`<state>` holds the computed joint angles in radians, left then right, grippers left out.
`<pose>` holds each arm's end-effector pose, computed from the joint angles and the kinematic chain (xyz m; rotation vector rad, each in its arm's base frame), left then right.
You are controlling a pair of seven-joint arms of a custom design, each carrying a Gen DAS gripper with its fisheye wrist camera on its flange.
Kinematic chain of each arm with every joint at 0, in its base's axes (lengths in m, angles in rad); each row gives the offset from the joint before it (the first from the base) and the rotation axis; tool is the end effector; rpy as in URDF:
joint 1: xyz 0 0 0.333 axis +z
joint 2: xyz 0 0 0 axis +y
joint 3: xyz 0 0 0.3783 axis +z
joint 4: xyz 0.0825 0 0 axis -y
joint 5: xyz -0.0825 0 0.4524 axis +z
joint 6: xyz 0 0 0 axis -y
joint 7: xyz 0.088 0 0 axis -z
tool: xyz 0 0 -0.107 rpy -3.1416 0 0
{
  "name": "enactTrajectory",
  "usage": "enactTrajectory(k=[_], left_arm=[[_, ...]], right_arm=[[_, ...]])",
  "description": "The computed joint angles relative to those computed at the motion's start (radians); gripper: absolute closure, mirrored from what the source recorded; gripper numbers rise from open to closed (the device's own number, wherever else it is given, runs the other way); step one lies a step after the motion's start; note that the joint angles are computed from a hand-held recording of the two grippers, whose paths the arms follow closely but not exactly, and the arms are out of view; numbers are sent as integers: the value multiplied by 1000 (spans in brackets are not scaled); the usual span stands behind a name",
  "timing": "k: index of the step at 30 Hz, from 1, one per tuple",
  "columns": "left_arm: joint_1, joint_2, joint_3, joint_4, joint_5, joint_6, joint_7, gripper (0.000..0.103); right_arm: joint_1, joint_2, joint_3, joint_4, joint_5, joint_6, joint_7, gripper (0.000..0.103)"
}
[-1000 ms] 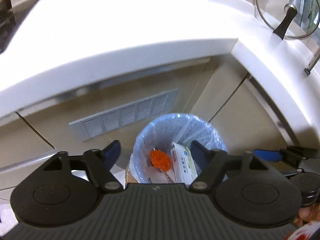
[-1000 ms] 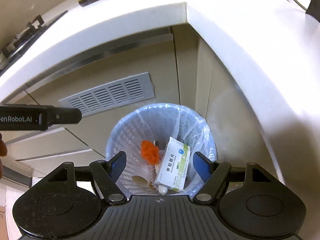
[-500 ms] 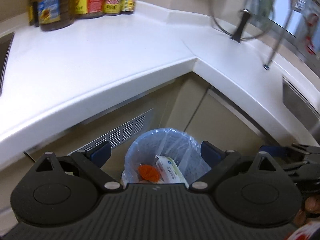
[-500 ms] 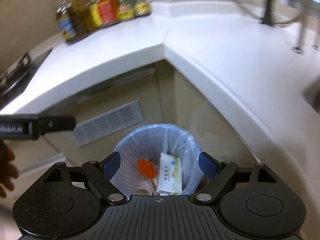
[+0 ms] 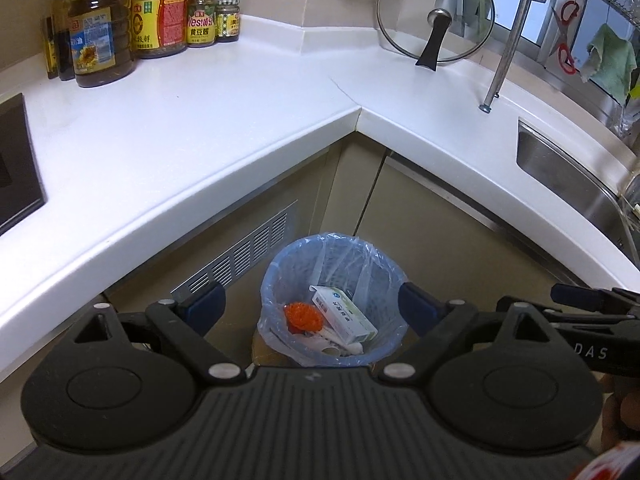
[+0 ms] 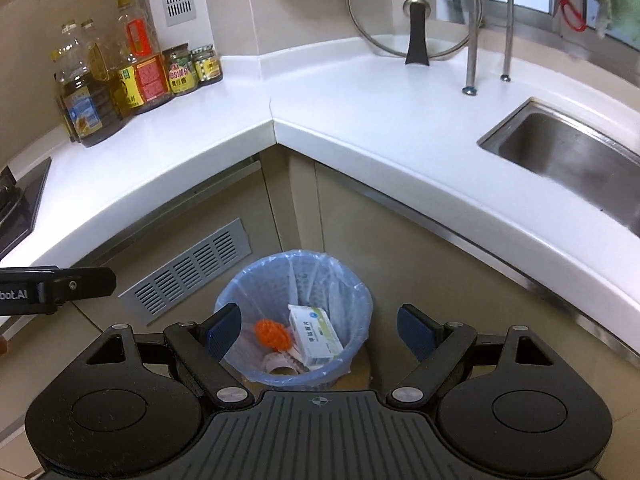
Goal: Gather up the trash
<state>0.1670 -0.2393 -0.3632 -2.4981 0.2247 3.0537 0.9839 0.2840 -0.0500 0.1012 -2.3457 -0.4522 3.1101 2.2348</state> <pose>0.5166 -0.1274 0.4729 -1.9275 1.6588 -0.8507 0.5322 0.2563 0.4606 -1.8193 1.5347 -0.5020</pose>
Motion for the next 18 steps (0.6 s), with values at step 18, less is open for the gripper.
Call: enactTrajectory(k=[18], left_arm=[[102,-95,-102,-9,82,-33,-154,13]], right_arm=[[51,-43,-12,-9,176,-2,-200,18]])
